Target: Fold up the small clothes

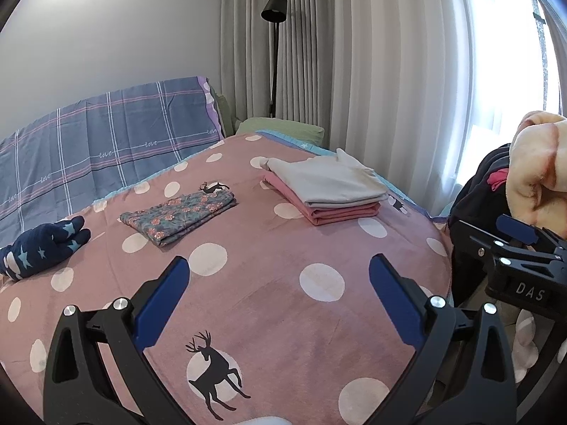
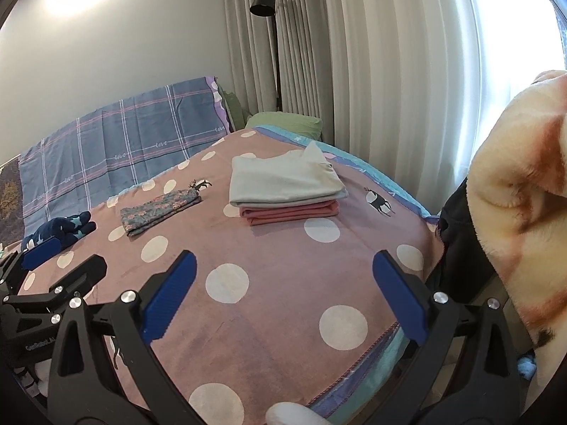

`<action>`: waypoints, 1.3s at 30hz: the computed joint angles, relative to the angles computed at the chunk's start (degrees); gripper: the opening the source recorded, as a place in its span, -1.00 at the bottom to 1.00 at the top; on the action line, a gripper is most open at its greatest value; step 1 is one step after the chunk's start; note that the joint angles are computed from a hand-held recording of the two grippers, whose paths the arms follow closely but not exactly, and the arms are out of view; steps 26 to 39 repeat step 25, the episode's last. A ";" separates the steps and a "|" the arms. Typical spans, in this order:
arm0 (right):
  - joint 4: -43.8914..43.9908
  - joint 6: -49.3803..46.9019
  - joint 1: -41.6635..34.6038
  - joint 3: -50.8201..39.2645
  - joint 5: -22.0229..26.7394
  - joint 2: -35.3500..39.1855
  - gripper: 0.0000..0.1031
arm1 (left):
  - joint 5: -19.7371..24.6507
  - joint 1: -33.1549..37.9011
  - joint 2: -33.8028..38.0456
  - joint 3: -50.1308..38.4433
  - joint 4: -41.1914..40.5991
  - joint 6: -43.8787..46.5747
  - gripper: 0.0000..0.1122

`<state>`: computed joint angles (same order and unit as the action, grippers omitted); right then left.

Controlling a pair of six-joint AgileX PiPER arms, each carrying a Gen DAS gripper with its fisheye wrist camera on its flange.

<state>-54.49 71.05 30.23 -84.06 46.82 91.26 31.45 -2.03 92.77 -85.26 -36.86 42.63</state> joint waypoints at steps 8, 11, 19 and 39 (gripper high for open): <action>0.44 -0.54 -0.77 -0.99 0.35 1.15 0.95 | -0.44 -0.18 0.54 0.01 0.51 0.07 0.81; 0.85 -0.88 -1.15 -0.95 0.02 1.24 0.95 | -0.56 -0.30 0.71 0.08 0.49 0.26 0.81; 1.47 -1.49 -1.58 -1.23 -0.44 1.56 0.95 | -1.21 -0.14 0.38 0.88 0.36 0.74 0.81; 1.43 -1.62 -1.65 -1.22 -0.48 1.65 0.95 | -1.01 0.03 0.24 1.21 0.51 0.91 0.81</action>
